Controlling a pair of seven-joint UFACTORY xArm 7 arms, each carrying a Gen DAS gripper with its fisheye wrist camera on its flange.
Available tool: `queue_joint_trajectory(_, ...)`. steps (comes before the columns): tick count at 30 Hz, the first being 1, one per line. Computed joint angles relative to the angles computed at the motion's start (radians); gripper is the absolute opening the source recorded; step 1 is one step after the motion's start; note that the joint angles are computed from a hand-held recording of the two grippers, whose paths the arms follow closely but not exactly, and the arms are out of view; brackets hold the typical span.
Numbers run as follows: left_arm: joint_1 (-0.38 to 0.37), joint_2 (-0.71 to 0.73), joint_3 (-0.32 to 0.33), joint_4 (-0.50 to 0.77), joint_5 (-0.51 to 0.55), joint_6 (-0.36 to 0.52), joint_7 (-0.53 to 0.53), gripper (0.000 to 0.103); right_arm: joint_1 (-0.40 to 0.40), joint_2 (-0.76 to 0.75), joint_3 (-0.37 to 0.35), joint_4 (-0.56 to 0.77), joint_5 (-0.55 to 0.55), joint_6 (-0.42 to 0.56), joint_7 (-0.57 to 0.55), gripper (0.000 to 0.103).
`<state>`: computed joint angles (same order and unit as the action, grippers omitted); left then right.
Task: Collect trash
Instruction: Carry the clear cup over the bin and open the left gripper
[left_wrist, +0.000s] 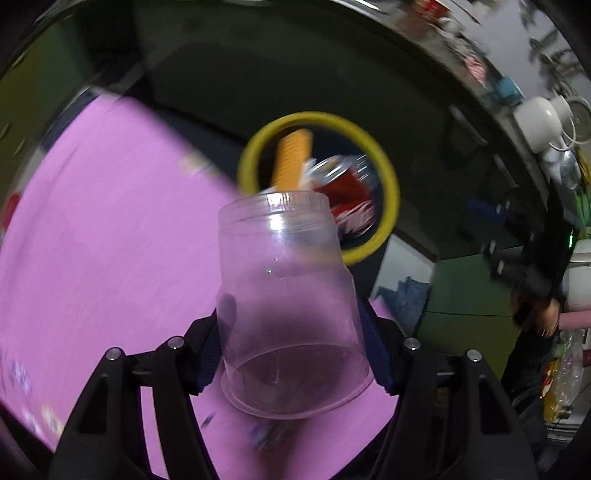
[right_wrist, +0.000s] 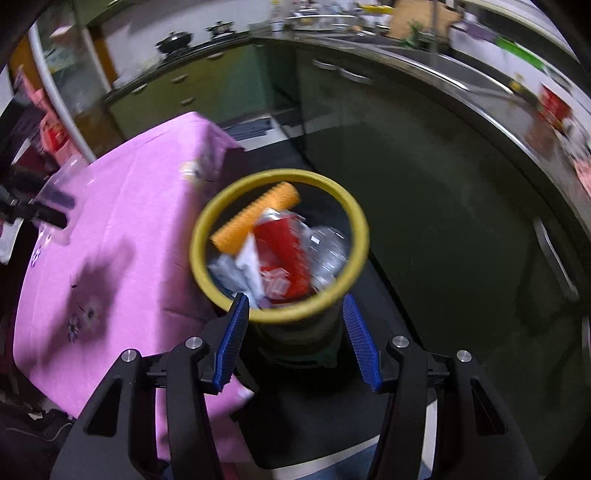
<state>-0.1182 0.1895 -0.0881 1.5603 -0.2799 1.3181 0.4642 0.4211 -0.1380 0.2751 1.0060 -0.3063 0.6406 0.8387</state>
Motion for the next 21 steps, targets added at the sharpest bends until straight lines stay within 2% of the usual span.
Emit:
queue_joint_trajectory(5,-0.078,0.203,-0.04,0.178,0.021,-0.028,-0.108,0.063,-0.016,-0.098,-0.026,-0.144,0.081,-0.044,-0.023,0.054)
queue_joint_trajectory(8,-0.095,0.272,-0.045,0.221,0.026,-0.017,-0.163,0.063,-0.026,-0.143,-0.029,-0.211,0.122,-0.066,-0.042,0.054)
queue_joint_trajectory(15,-0.111,0.305,-0.053,0.191,0.044,-0.075,-0.209,0.067,-0.047,-0.19,-0.036,-0.298,0.194,-0.127,-0.084,0.054)
queue_joint_trajectory(18,-0.116,0.293,-0.055,0.172,0.052,-0.112,-0.215,0.078,-0.049,-0.184,-0.034,-0.305,0.214,-0.148,-0.101,0.054)
queue_joint_trajectory(21,-0.125,0.287,-0.057,0.165,0.066,-0.147,-0.217,0.08,-0.05,-0.181,-0.03,-0.307,0.225,-0.157,-0.111,0.054)
